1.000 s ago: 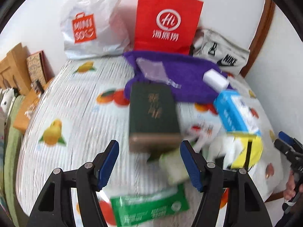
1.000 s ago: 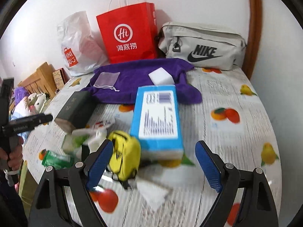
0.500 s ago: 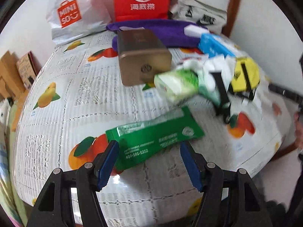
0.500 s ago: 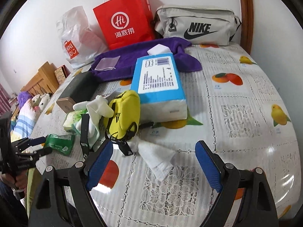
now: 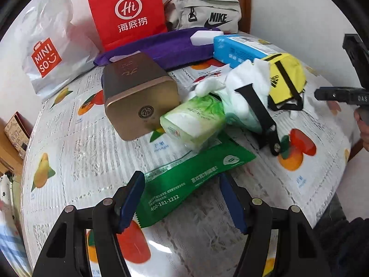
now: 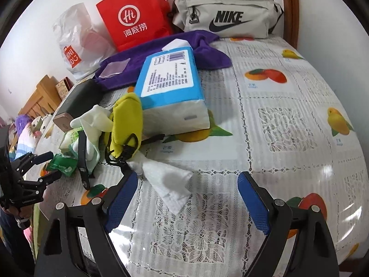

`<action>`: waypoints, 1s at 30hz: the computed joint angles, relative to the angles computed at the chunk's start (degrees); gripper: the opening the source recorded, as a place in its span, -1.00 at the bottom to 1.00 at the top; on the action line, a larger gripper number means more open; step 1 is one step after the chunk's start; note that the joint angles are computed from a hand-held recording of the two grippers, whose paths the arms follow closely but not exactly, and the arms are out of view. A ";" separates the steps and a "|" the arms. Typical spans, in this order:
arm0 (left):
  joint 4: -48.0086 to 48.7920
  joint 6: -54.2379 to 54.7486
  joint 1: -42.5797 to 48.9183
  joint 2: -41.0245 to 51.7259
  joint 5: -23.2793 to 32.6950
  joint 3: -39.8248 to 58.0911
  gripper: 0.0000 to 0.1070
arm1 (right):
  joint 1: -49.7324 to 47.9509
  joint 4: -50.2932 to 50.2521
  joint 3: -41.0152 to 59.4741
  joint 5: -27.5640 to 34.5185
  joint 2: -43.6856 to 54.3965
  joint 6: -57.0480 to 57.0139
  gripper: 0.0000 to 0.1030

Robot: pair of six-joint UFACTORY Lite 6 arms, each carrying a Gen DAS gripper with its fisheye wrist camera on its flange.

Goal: Organize soft objects
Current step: 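Grasp the green wet-wipe packet with the left tool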

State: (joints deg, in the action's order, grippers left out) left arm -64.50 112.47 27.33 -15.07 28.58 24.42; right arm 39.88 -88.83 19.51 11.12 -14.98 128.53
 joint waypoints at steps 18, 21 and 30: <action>-0.43 1.09 3.83 0.47 5.68 -1.06 -0.53 | -0.35 -12.36 -0.18 -0.81 3.53 11.23 0.72; 5.40 -5.00 8.11 1.95 10.52 1.71 -0.60 | -0.75 -16.75 -0.42 -1.37 3.55 15.71 0.72; 2.31 -8.70 10.00 5.47 11.00 4.31 -0.76 | -0.74 -28.90 0.48 -1.23 6.08 27.73 0.72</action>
